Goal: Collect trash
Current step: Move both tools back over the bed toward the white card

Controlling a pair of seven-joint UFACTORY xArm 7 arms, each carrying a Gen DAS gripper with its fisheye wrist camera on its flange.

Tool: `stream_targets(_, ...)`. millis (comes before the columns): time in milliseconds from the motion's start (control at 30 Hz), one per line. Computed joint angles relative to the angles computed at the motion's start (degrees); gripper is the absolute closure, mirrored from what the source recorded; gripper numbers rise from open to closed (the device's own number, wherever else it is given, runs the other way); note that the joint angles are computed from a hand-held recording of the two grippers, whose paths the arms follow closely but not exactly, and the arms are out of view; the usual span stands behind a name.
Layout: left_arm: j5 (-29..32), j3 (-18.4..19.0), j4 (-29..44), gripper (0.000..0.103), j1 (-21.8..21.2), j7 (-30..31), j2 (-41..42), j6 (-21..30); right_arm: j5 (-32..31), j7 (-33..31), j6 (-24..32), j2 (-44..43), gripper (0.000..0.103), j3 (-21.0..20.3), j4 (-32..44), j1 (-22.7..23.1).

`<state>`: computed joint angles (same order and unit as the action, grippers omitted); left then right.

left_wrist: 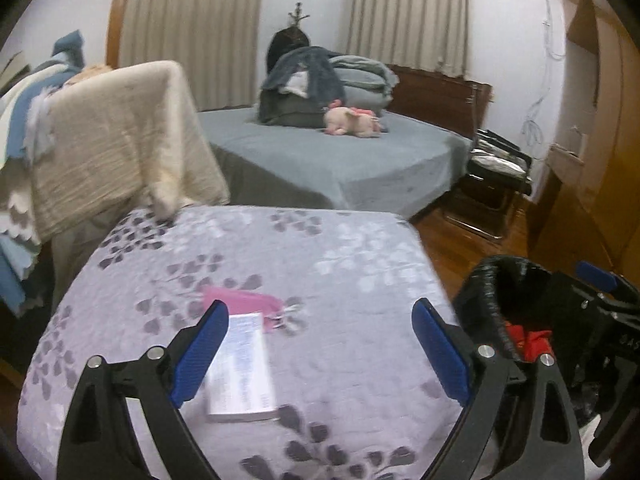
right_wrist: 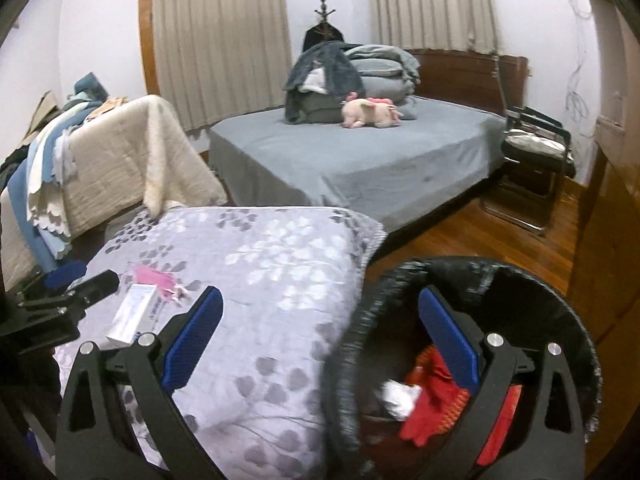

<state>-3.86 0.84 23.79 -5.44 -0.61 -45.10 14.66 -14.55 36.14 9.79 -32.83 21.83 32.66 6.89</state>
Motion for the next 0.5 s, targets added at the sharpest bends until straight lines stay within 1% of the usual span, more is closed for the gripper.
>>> stream_targets(167,1.03,1.07,-2.19,0.012,3.5,0.22,-0.69,-0.06,-3.19,2.27,-2.15,5.28,0.007,5.32,3.48,-2.86)
stream_targets(233,1.35,1.3,-2.84,0.012,4.69,0.32,-0.35,-0.23,-5.43,4.28,-3.31,7.49,0.007,8.36,4.9,-5.34)
stream_targets(400,1.34,2.23,-3.9,0.013,5.65,1.12,2.55,-1.65,-11.14,9.58,-4.63,12.33,0.007,13.69,7.9,-10.13)
stream_targets(500,1.09,2.37,-4.06,0.014,5.72,1.36,5.14,-2.86,-15.18,12.63,-4.91,15.18,0.007,15.65,9.57,-12.27)
